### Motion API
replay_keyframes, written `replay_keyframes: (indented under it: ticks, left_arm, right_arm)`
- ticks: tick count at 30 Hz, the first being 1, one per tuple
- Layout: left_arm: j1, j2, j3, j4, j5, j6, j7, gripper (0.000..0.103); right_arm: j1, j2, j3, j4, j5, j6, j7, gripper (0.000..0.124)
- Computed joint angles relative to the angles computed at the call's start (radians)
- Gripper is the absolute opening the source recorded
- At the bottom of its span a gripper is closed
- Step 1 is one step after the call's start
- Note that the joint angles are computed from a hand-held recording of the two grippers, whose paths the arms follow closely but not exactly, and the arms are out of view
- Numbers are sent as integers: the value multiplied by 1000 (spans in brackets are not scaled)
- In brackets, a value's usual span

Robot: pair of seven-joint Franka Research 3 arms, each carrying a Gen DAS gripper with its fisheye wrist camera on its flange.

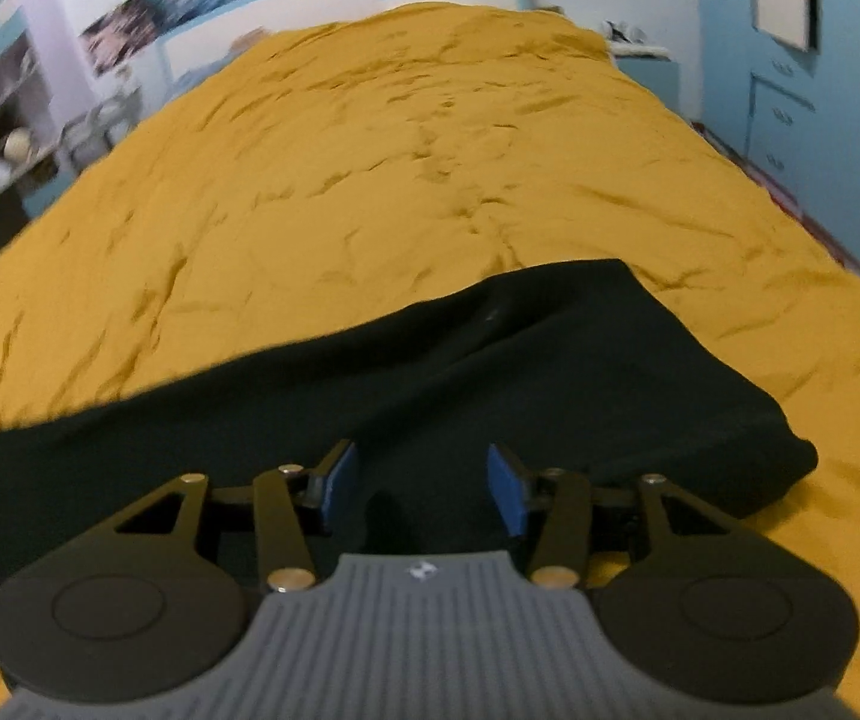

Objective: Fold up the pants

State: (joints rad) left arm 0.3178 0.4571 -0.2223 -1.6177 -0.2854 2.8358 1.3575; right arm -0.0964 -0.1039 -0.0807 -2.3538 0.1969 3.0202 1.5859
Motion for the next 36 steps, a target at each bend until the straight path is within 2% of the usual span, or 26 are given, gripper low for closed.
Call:
replay_keyframes:
  ticks: [2, 3, 6, 7, 10, 11, 14, 18, 20, 22, 23, 25, 29, 31, 33, 35, 36]
  left_arm:
    - [8, -33, 3, -44, -9, 37, -4, 1]
    - [14, -35, 7, -48, -12, 20, -12, 1]
    - [39, 12, 0, 7, -14, -102, 35, 3]
    - [34, 25, 8, 19, -3, -117, 52, 10]
    - [35, 27, 9, 15, -12, -106, 86, 10]
    - [30, 19, 18, 5, -13, -98, 73, 11]
    - [-22, -15, 83, -33, 40, -74, -48, 14]
    - [-185, -65, 274, -75, 354, -58, -331, 25]
    - [-213, -96, 304, -108, 459, -22, -399, 38]
    - [-182, -122, 265, -140, 472, 29, -387, 40]
    - [-155, -136, 227, -156, 455, 51, -357, 40]
    - [-103, -140, 141, -156, 391, 82, -265, 40]
    - [-3, -123, -86, -131, 181, 79, 64, 48]
    - [50, -101, -218, -108, 54, 46, 270, 54]
    - [72, -63, -311, -69, -30, -1, 441, 56]
    - [18, -46, -310, -51, -19, -20, 500, 56]
    - [-13, -36, -301, -42, -10, -25, 520, 56]
  right_arm:
    - [4, -3, 2, -7, -7, 8, -18, 48]
    - [5, -2, 3, -7, -9, 6, -22, 48]
    - [12, 6, -5, -1, 15, -13, -38, 48]
    - [21, 7, -11, 3, 38, -22, -59, 48]
    - [30, -2, -10, -5, 44, -40, -109, 48]
    - [13, -6, 6, -8, -24, -55, -91, 48]
    - [-52, 2, 56, 16, -335, -175, 27, 50]
    - [-42, -28, 33, 20, -379, -273, 72, 50]
    - [-64, -53, 43, 11, -470, -298, 141, 50]
    - [-95, -80, 63, -4, -602, -324, 225, 50]
    - [-102, -96, 65, -17, -634, -315, 251, 50]
    - [-89, -117, 38, -43, -578, -250, 219, 50]
    - [-129, -74, 51, 6, -602, -166, 253, 51]
    - [-104, -22, 17, 52, -516, -123, 176, 51]
    - [-62, 40, -26, 111, -338, -105, 31, 51]
    - [-41, 100, -41, 174, -192, -108, -112, 51]
    - [-37, 129, -41, 209, -167, -117, -155, 51]
